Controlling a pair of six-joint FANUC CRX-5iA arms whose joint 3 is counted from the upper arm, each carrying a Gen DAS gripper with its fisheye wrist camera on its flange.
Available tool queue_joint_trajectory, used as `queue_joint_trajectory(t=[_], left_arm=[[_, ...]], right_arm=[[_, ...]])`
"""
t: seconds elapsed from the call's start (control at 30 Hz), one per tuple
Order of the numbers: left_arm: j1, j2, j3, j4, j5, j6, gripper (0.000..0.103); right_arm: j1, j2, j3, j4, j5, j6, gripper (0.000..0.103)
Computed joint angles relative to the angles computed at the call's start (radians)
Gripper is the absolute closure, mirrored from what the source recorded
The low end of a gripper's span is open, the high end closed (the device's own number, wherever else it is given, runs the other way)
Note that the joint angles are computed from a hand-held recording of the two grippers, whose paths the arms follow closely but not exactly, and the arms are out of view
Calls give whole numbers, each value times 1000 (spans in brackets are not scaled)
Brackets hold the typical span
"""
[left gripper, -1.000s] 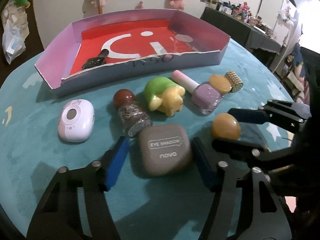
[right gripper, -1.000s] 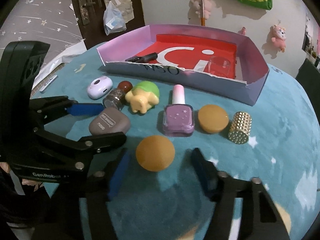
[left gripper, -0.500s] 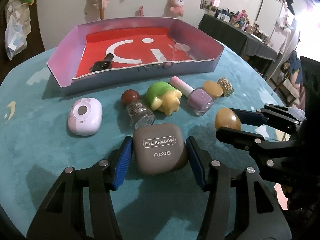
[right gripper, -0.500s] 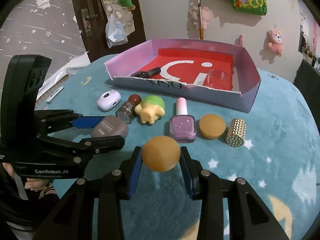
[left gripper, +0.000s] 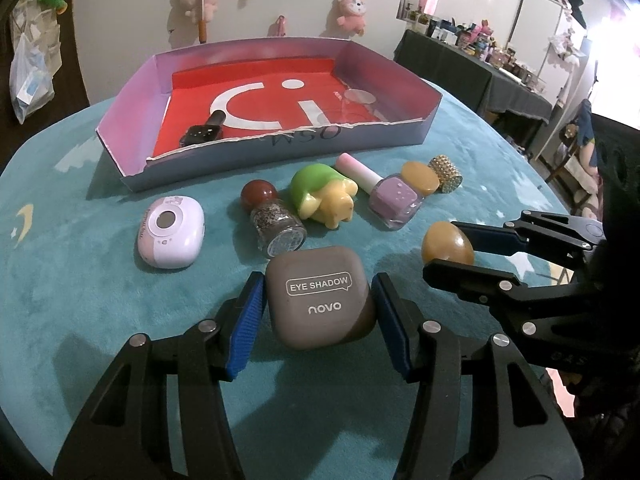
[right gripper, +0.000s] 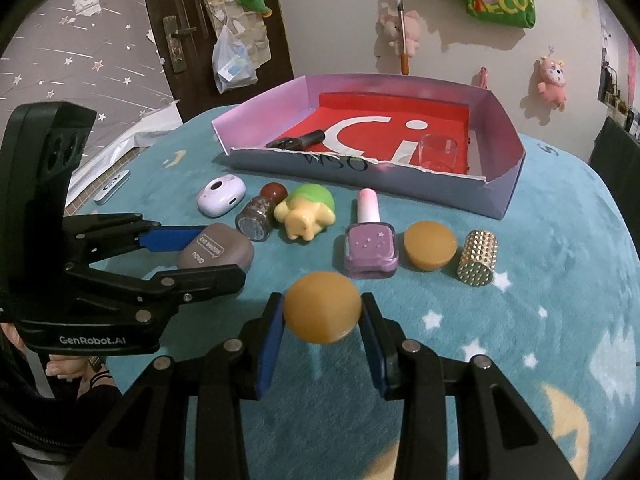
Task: Organize rigid objects
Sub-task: 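Grasp the grey eye shadow case with the left tool while the right tool grasps the tan sponge, then place the eye shadow case and tan sponge into the pink box, open both tools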
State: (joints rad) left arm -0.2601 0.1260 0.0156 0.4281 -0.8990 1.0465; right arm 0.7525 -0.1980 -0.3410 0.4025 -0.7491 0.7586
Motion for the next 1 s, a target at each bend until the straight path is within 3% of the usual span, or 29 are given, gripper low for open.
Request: queue_joint_trajectory(t=[0.53, 0.77, 1.0], left_arm=[[25, 20, 59, 60, -26, -33, 51], [37, 132, 247, 61, -93, -49, 51], [33, 316, 492, 83, -223, -92, 51]], right_arm=[[-34, 23, 61, -42, 7, 93, 63], [-113, 116, 217, -130, 0, 257, 63], [-197, 254, 409, -252, -72, 468, 63]])
